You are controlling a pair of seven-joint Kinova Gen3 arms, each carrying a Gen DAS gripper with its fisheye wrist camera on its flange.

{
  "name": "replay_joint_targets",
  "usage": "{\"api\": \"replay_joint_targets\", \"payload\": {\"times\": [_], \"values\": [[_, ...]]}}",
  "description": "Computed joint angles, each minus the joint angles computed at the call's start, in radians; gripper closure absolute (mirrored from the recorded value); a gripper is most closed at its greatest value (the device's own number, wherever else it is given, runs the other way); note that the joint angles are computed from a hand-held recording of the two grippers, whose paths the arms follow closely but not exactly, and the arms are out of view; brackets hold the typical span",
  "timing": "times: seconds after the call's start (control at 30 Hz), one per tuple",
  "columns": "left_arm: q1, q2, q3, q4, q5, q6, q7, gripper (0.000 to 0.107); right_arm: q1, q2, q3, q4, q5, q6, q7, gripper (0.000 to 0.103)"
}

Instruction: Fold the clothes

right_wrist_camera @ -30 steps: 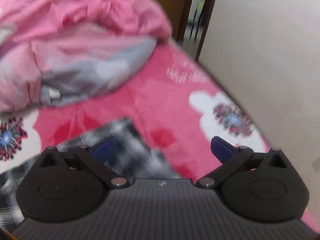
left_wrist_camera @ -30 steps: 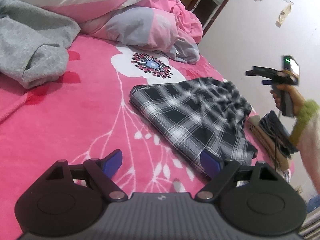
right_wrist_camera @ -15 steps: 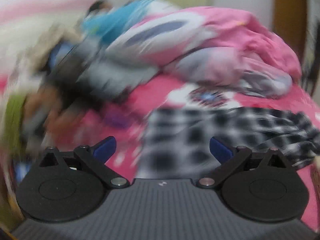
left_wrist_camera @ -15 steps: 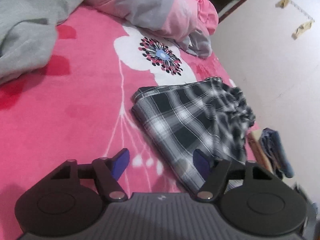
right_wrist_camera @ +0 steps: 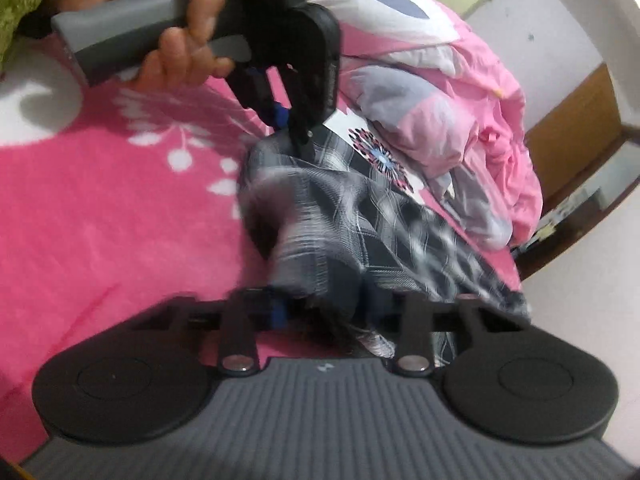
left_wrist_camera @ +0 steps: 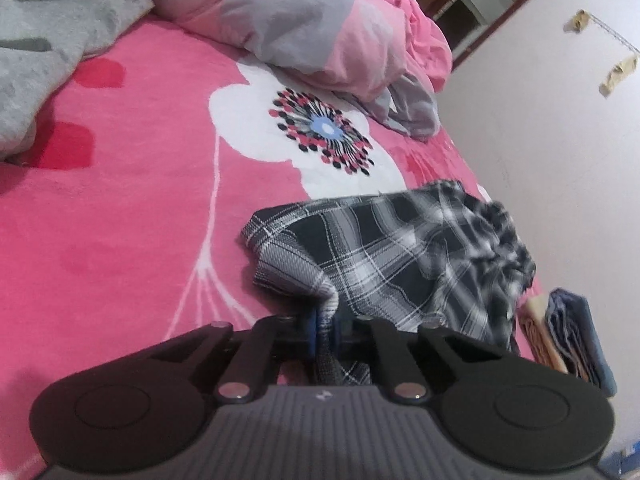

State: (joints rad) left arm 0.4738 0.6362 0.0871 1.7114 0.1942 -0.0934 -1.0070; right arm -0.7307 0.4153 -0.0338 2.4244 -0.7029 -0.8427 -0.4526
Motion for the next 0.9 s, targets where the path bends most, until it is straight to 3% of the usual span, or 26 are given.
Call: {"api": "replay_joint_targets", "payload": {"times": [0.07,0.13,0.33,0.53,0.73,0.83,0.9], "values": [[0.064,-0.023,-0.077,0.028,0.032,-0.035,0.008,0.101,-0.046,0.009,0.019,0.018,-0.011,-0.059,-0.004,0.087],[0.082,-0.05,-0.1,0.075,0.054,-0.101,0.006,0.101,-0.017,-0.025,-0.019,0.026,-0.013,-0.053,-0.027,0.089],[0.055,-0.141,-0.082,0.185,0.106,-0.194,-0.031,0.103,0.003,-0.173,-0.06,0.007,-0.036,0.098,-0.02,0.093],[-0.088,-0.269,0.033,0.374,0.056,-0.253,0.014,0.103,-0.027,-0.257,-0.119,-0.044,-0.132,0.224,0.039,0.094],[-0.2,-0.526,0.043,0.651,-0.041,-0.224,0.086,0.103,-0.115,-0.321,-0.225,-0.082,-0.282,0.335,0.133,0.094],[-0.17,-0.665,-0.043,0.772,0.01,-0.191,0.015,0.103,-0.121,-0.319,-0.3,-0.113,-0.243,0.397,0.059,0.094],[-0.217,-0.757,-0.053,0.824,0.071,-0.118,-0.066,0.103,-0.07,-0.291,-0.392,-0.141,-0.175,0.426,-0.022,0.094]]}}
